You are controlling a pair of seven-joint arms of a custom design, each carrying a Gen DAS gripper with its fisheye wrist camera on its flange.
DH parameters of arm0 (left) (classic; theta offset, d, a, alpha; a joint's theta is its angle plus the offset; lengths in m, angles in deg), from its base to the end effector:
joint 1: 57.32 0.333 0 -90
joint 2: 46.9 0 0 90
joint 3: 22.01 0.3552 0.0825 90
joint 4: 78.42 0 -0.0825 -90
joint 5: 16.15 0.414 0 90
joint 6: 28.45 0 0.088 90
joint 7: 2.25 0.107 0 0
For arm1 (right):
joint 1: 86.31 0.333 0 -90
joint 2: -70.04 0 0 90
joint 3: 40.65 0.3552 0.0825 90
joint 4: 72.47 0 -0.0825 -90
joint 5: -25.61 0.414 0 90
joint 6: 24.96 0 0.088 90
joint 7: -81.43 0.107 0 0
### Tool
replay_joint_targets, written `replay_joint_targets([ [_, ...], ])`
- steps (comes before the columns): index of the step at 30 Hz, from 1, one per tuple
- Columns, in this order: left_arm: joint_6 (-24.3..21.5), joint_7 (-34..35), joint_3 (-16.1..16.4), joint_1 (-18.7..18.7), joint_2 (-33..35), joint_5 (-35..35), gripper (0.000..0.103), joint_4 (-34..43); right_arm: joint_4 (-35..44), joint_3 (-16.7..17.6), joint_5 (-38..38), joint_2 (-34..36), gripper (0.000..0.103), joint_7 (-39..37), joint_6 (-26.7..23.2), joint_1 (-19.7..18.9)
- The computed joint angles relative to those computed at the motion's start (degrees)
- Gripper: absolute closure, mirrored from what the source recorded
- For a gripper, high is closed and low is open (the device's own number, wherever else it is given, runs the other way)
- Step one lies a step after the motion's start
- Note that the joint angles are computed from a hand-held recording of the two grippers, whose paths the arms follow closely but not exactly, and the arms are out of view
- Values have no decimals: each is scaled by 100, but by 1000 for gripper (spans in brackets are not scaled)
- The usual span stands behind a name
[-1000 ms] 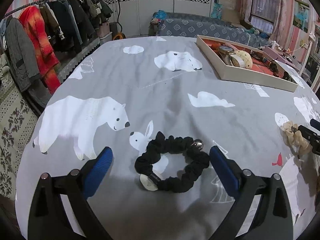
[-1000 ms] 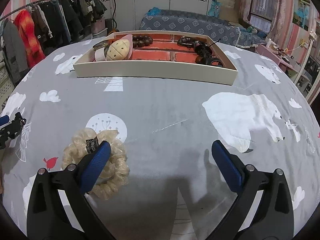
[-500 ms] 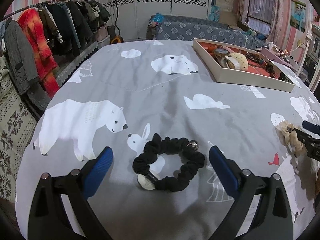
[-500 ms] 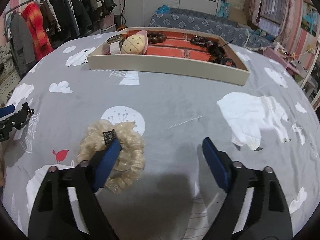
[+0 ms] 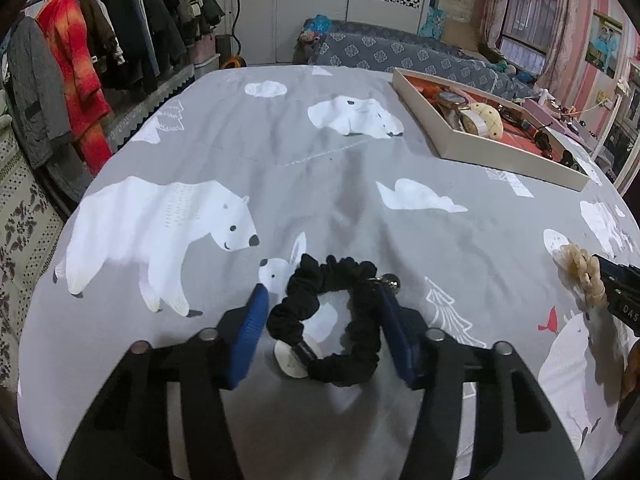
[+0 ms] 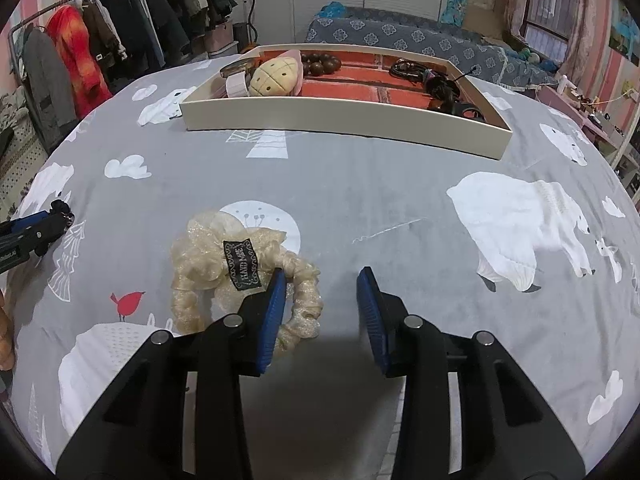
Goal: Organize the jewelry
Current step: 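Close the left tool on the black scrunchie while the right tool grips the cream scrunchie, then carry both scrunchies into the tray and open both tools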
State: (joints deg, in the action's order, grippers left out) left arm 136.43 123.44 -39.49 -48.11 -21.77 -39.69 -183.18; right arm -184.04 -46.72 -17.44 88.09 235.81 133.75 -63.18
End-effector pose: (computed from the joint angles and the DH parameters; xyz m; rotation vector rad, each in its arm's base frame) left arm 0.7241 -0.0551 0.3861 -1.5558 2.1862 -0.8406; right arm 0.6411 0.2330 0.3852 -1.6901 2.0106 -0.6823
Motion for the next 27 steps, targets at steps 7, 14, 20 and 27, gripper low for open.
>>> replay_joint_targets([
  [7, 28, -54, -10, 16, 6, -16, 67, -4, -47, 1, 48, 0, 86, -87, 206, -30],
  [14, 189, -88, 19, -41, -17, 91, 76, -70, -68, -55, 115, 9, 92, -133, 325, -4],
  [20, 345, -131, -39, -12, -22, 218, 81, -112, -128, -234, -162, -57, 93, 207, 414, 108],
  [27, 355, -158, -175, 126, -34, 54, 84, -36, -204, -272, -639, -198, 94, 630, 467, 36],
])
